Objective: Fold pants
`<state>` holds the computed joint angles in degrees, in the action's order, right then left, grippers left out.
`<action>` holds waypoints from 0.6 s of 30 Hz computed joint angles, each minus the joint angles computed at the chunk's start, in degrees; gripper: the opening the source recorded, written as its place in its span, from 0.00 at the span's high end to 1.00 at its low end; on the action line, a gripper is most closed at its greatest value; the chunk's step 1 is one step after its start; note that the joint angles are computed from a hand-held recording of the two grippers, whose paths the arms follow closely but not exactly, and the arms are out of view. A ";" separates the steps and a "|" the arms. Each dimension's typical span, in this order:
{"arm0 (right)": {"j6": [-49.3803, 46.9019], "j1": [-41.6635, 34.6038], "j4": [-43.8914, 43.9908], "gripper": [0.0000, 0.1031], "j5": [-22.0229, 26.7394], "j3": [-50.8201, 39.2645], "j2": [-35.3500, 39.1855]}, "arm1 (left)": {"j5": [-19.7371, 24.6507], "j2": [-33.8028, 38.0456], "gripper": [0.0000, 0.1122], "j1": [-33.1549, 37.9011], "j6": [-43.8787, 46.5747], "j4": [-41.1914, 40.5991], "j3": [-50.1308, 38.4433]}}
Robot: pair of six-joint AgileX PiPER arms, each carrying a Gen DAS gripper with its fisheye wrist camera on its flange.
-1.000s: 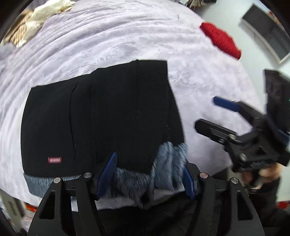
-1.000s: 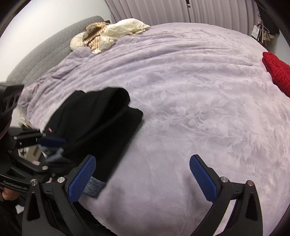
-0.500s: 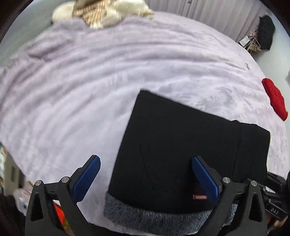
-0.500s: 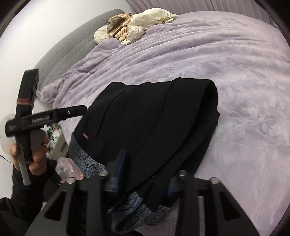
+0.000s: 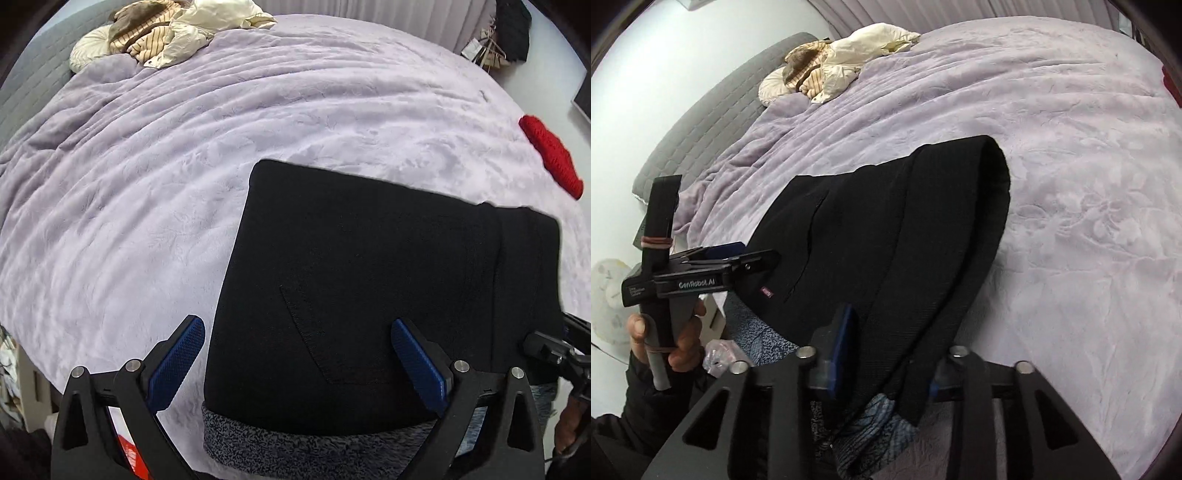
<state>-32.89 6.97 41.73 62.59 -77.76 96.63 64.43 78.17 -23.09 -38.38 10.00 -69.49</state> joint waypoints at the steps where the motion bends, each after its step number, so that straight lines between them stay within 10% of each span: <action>1: 0.95 -0.13 -0.84 0.44 0.70 -1.30 -0.03 | -0.44 -1.21 0.10 0.39 0.74 -0.41 -0.28; 6: 3.46 0.19 -7.80 0.23 -11.82 -1.00 -8.10 | -4.08 -2.14 0.10 1.17 8.53 -3.85 -5.49; 18: 4.31 9.66 -15.35 0.23 -6.01 -18.94 13.68 | -7.19 17.57 0.10 6.62 22.81 -10.10 -11.80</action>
<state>-28.58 16.63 26.38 56.58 -96.70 110.31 57.24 95.74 -16.47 -15.57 -0.11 -81.29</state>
